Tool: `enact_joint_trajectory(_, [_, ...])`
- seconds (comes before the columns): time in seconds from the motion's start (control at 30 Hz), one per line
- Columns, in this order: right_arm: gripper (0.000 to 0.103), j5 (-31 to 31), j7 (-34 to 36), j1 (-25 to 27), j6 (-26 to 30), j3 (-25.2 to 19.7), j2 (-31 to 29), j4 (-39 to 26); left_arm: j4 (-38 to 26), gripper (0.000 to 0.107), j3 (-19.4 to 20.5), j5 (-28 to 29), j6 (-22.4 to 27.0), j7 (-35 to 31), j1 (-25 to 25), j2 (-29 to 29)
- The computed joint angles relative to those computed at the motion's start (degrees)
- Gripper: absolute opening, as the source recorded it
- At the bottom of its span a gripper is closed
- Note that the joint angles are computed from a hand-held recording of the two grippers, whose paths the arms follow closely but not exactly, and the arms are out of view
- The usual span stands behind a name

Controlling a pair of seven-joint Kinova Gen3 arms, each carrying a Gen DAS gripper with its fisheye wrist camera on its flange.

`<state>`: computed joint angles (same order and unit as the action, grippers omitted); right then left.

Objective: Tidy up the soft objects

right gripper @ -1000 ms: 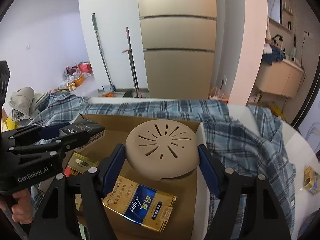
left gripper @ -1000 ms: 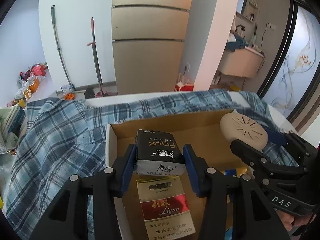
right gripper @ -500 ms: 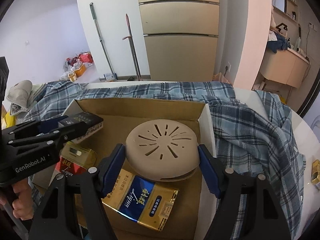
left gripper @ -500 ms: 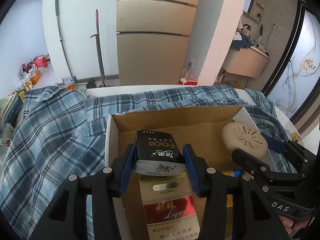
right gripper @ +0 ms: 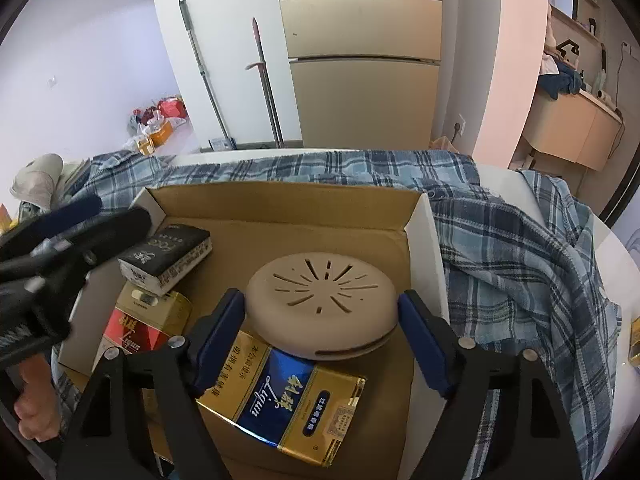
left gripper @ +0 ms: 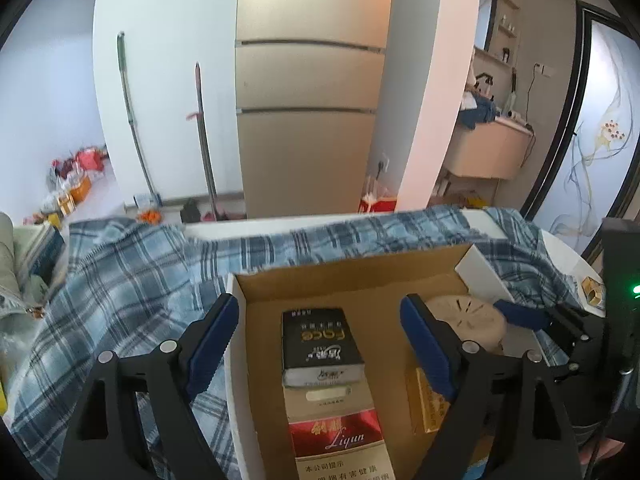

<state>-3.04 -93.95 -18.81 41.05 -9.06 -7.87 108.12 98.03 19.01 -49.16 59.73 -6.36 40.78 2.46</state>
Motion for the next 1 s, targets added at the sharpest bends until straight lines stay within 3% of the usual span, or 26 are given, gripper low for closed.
enact_joint_trajectory(0.17, [0.079, 0.05, -0.13, 0.12, -0.11, -0.02, -0.17, 0.0, -0.17, 0.088, 0.23, -2.15, 1.65, 1.91, 0.89, 0.29])
enact_joint_trajectory(0.33, [0.086, 2.29, -2.26, 0.54, -2.83, -0.45, -2.04, 1.44, 1.24, 0.088, 1.91, -8.4, 3.72, 6.86, 2.09, -0.71])
enact_joint_trajectory(0.43, [0.088, 3.25, -3.86, 1.63, -7.35, -1.08, -4.65, 3.7, 0.82, 0.088, 2.49, -13.54, 9.45, 9.9, 4.83, 0.04])
enact_joint_trajectory(0.6, [0.093, 11.17, -11.83, 6.77, -14.65, -6.6, -10.02, 7.48, 3.38, 0.088, 4.31, -19.39, 10.4, 15.93, 5.84, -2.17])
enact_joint_trajectory(0.7, [0.096, 13.56, -13.36, 8.92, -18.69, -8.6, -12.87, 8.91, 4.47, 0.094, 6.36, -24.79, 14.13, 18.64, 7.12, -1.99])
enact_joint_trajectory(0.77, [0.1, 14.52, -14.36, 11.13, -22.02, -10.31, -14.75, 10.28, 4.62, 0.103, 7.27, -27.69, 17.52, 20.9, 8.42, -1.23])
enact_joint_trajectory(0.87, [0.102, 14.25, -14.92, 13.66, -27.04, -11.69, -17.21, 12.54, 5.46, 0.103, 7.8, -31.64, 22.01, 25.73, 10.92, -0.73])
enact_joint_trajectory(1.0, [0.102, 11.94, -14.19, 15.37, -31.96, -12.28, -18.85, 14.57, 5.3, 0.103, 7.77, -34.19, 25.86, 25.89, 13.28, 0.14])
